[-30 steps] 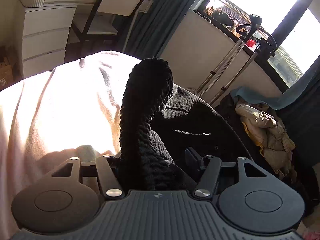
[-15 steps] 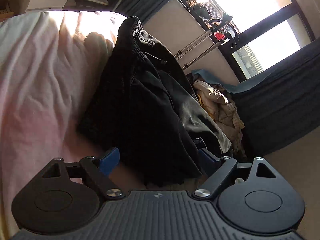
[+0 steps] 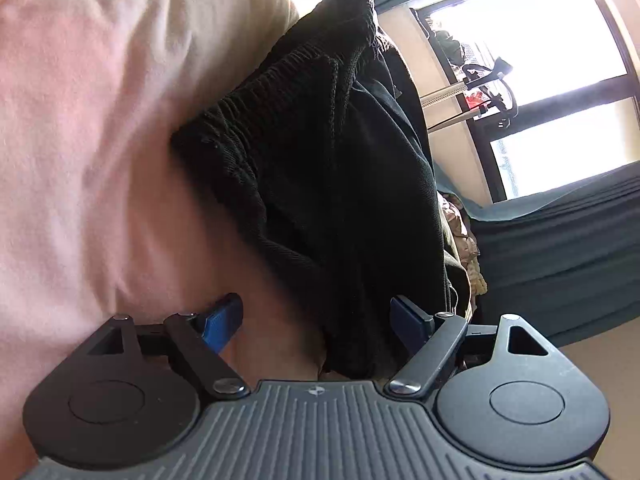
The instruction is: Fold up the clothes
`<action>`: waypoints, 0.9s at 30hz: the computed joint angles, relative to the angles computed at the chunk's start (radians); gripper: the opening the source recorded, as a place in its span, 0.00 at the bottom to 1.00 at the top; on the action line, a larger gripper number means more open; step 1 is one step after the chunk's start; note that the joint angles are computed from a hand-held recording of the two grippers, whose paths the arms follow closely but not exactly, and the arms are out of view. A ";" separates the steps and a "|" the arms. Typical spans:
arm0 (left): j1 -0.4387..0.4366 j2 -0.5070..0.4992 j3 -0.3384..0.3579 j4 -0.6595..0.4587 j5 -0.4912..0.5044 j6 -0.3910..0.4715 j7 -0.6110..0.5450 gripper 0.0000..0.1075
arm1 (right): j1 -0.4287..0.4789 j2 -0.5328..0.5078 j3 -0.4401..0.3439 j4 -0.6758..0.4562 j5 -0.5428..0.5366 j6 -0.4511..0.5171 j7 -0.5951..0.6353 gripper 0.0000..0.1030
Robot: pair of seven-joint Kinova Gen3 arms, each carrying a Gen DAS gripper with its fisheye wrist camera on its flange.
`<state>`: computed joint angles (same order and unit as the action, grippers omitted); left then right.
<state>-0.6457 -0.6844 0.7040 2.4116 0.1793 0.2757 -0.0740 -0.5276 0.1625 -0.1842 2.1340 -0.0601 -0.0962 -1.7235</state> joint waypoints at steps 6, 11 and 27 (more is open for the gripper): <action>-0.162 -0.005 0.113 0.010 -0.017 -0.048 -0.008 0.62 | 0.006 0.014 -0.006 -0.003 -0.002 -0.021 -0.003 1.00; -0.159 0.009 0.093 0.033 0.013 -0.100 -0.030 0.31 | 0.009 0.028 -0.009 -0.005 0.006 -0.042 -0.010 1.00; 0.074 -0.224 -0.249 -0.232 -0.120 0.164 -0.297 0.10 | 0.011 0.031 -0.011 0.008 0.026 -0.080 -0.016 1.00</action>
